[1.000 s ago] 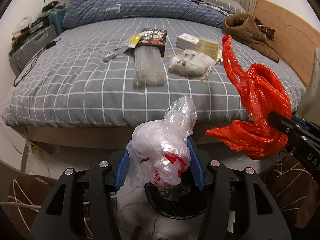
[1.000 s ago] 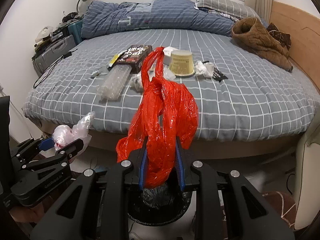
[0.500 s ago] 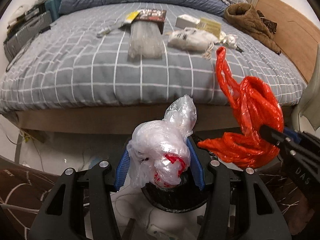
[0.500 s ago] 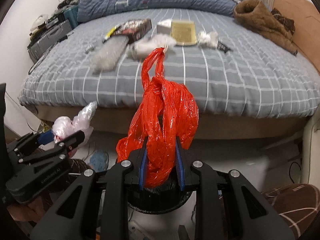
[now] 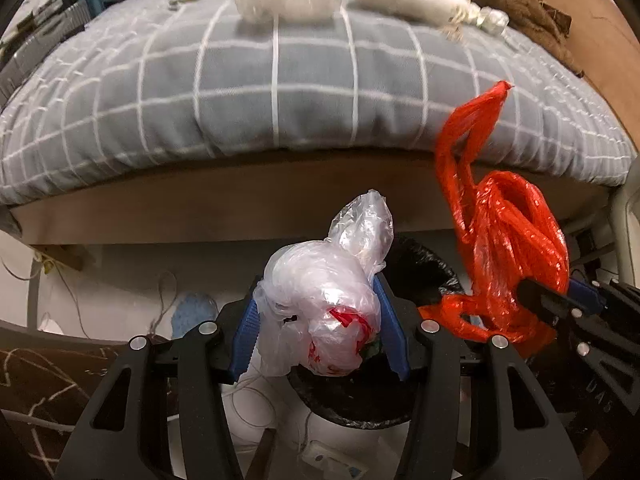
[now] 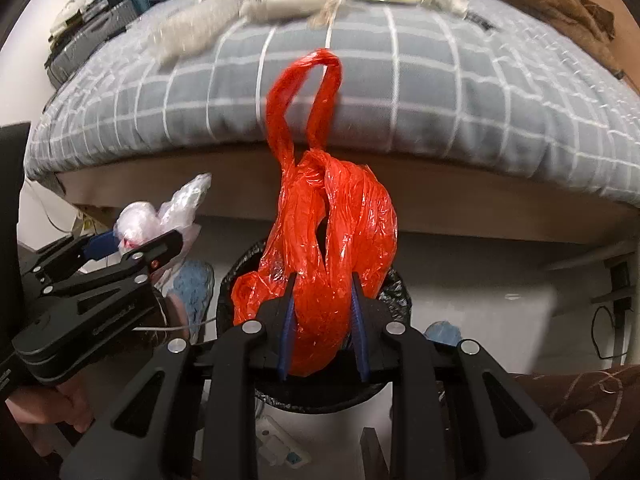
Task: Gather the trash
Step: 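Open the right tool to drop the red bag into the bin, then open the left tool to drop the clear plastic bag into the bin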
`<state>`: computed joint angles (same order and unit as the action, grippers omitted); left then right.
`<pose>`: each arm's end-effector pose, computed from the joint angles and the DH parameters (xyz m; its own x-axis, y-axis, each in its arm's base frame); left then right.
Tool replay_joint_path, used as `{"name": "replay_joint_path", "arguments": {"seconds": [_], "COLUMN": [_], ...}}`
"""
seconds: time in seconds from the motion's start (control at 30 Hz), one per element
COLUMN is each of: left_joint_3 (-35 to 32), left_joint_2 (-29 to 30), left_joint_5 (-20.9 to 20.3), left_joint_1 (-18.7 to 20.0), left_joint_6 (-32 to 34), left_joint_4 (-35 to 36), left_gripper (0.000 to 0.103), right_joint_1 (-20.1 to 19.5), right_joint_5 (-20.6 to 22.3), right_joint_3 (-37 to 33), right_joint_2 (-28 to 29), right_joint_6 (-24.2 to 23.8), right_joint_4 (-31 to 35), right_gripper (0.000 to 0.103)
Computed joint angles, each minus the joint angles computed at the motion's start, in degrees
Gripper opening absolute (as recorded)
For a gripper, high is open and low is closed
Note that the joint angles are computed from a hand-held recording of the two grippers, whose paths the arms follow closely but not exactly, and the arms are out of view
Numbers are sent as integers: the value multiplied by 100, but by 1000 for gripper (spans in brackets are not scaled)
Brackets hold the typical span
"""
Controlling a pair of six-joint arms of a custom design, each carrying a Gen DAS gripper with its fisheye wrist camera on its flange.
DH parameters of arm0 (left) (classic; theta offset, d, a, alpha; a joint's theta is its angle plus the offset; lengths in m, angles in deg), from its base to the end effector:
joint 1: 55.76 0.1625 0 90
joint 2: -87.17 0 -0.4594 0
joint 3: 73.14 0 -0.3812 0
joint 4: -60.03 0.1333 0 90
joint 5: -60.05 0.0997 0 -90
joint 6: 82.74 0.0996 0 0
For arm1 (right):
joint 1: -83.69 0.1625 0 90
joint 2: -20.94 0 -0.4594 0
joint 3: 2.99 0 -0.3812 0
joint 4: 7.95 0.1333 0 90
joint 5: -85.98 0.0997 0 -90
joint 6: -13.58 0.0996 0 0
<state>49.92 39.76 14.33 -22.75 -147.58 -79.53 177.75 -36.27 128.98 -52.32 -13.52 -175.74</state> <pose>-0.2782 -0.4226 0.0235 -0.7380 -0.1165 -0.6646 0.2002 0.9028 -0.3806 0.1120 -0.4453 0.2297 -0.7315 -0.3279 0.5978 -0.4495 0.8912 -0.0613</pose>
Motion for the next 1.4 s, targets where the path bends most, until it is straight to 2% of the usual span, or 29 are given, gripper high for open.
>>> {"name": "replay_joint_path", "arguments": {"seconds": [0.27,0.53,0.73,0.87,0.97,1.07,1.23,1.4], "left_joint_3": [60,93,88,58,46,22,-92,-281], "left_joint_2": [167,244,200,245,266,292,412,635], "left_joint_5": [-28,-32,-78,-73,-120,-116,-143,-237], "left_joint_1": [203,426,511,502,496,485,436,384], "left_joint_6": [88,84,-10,-86,-99,-41,55,230], "left_joint_4": [-200,-294,-192,-50,-70,-86,-130,-195], "left_gripper": [52,52,52,52,52,52,52,52], "right_joint_1": [-211,-290,-328,-335,-315,-324,-407,-593], "right_joint_5": [-72,-83,-140,-276,-228,-186,-238,-288], "right_joint_3": [-49,-222,-296,-251,-195,-163,-136,-180], "right_joint_2": [474,854,956,955,825,689,463,240], "right_joint_6": [-79,96,8,35,-25,-56,-191,-241], "right_joint_4": [-77,109,85,-107,-294,-347,-627,-718], "right_gripper": [24,25,28,44,61,67,87,95]}}
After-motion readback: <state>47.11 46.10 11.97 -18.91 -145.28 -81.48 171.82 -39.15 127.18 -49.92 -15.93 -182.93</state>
